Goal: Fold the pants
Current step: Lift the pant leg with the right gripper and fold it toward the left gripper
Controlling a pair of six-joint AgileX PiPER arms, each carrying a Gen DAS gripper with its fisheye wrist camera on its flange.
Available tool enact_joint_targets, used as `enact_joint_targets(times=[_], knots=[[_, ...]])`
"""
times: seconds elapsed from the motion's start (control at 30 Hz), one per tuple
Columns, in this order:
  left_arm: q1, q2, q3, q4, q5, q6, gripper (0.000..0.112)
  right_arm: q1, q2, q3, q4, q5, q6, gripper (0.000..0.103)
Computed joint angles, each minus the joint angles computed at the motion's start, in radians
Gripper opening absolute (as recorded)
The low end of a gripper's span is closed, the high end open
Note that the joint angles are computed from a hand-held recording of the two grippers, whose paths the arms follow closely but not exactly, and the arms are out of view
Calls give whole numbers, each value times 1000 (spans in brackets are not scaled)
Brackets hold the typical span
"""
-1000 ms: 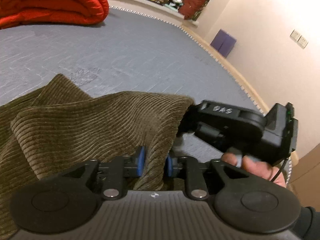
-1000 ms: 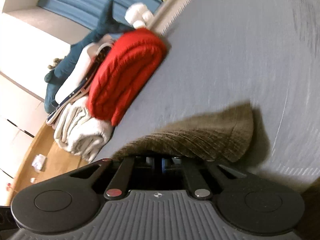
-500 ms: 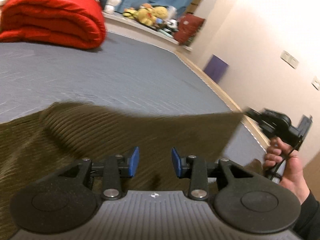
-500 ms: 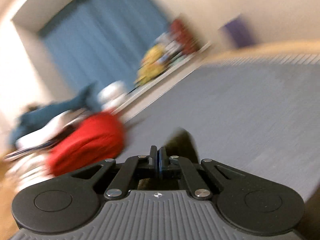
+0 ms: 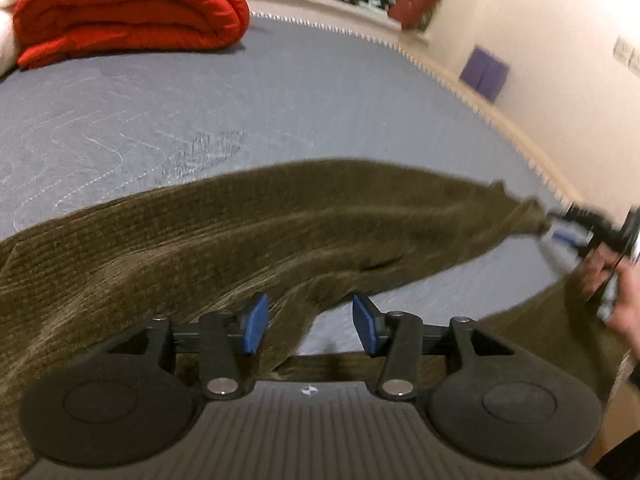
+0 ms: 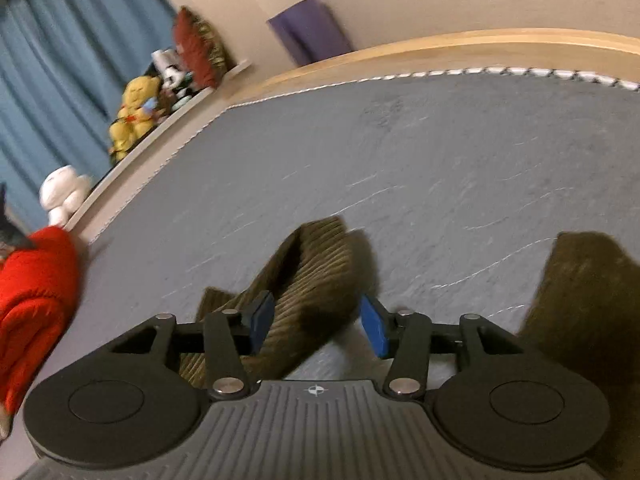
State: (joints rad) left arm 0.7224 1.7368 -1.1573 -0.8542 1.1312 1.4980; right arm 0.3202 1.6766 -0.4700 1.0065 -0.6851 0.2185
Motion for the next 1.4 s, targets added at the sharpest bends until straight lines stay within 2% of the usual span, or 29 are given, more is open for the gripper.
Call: enact_joint_targets(times=[0.17,0.3,0.33,0.37,0.4,0.43,0.5,0.53,0.57,0.6,0.67,0.77,0.83,0.93,1.03,1.1,1.2,1.3,1.4], knots=[[-47,12,66,0,-105,78,52,-39,12,13,-204,-32,244,51],[-82,3,111,-5,-190,128,50,-122,24,-24,-370,12,411,53],[-93,6,117,-1,-216,137,43,-122,29,-43,-379,32,421,56],[-106,5,127,7,-252,145,32,-146,38,-76,-403,91,414,57],[-120,2,139,13,-292,154,28,-173,56,-120,-401,157,391,57],[-124,3,146,8,-314,175,23,-186,72,-158,-359,198,346,57],[-124,7,143,1,-323,192,13,-205,106,-254,-176,284,161,54],[-121,11,133,5,-318,183,11,-212,132,-306,-95,312,61,38],[-114,20,112,11,-296,162,9,-220,156,-354,-21,340,-39,7],[-104,27,92,12,-273,143,9,-232,176,-404,56,377,-139,7],[-85,33,59,6,-228,117,8,-235,190,-487,237,399,-339,6],[-53,33,32,-20,-165,111,8,-210,151,-632,432,380,-628,6],[-29,29,20,-31,-116,144,8,-172,87,-698,424,344,-691,6],[8,35,-16,-24,-34,182,8,-97,-15,-684,291,231,-652,6],[41,51,-56,9,52,207,8,-68,-87,-573,377,142,-628,6],[48,44,-46,34,62,254,8,-62,-97,-469,446,96,-592,6],[45,40,-20,77,50,308,8,-79,-58,-310,461,127,-444,6],[39,19,21,105,20,361,8,-78,-10,-206,403,158,-307,6],[54,21,17,112,43,382,8,-20,-28,-156,394,101,-280,6]])
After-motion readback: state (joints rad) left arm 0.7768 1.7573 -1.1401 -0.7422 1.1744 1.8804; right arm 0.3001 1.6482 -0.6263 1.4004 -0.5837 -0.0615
